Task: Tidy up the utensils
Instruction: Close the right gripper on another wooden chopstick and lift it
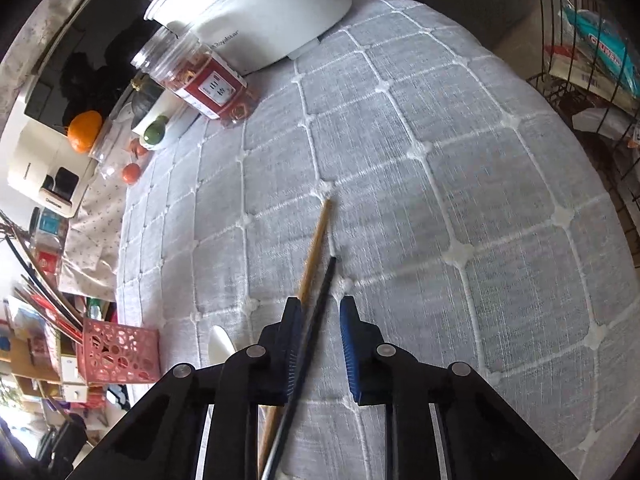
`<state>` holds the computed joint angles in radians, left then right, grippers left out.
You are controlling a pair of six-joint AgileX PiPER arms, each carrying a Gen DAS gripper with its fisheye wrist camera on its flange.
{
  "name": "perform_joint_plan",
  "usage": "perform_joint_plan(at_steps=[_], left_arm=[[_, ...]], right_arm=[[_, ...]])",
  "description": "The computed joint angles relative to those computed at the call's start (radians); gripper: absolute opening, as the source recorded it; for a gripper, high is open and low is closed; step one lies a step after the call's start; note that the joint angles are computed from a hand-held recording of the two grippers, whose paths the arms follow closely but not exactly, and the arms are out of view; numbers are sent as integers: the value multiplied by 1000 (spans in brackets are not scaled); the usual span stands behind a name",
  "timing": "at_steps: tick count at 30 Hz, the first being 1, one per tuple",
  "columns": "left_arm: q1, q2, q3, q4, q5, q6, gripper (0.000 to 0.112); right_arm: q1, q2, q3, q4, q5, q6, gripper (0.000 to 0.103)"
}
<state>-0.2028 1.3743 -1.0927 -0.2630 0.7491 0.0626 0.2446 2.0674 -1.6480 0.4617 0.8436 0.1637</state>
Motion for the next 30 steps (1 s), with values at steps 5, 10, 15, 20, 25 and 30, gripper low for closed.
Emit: perform_joint_plan(at_steps=[5,10,15,20,25,30], left_arm=[[18,-5,7,-23,2,22,6],[24,2,13,-26,-1,30,6],[23,14,14,-24,0,27,6],[-1,10,20,2,-12,-2,6],[-16,-13,34,40,-31,-34,6],[-26,-54,54,66,-46,-57,6]], right_arm=[[27,71,-121,-90,11,35,20],[80,156,-255,-274,77,113,20],[135,180,-299,-408,81,157,23],[210,173,-284,-585,69,219,12],[186,77,-186,-471,-29,199,8],[176,-93,-26,-362,-167,121,7]])
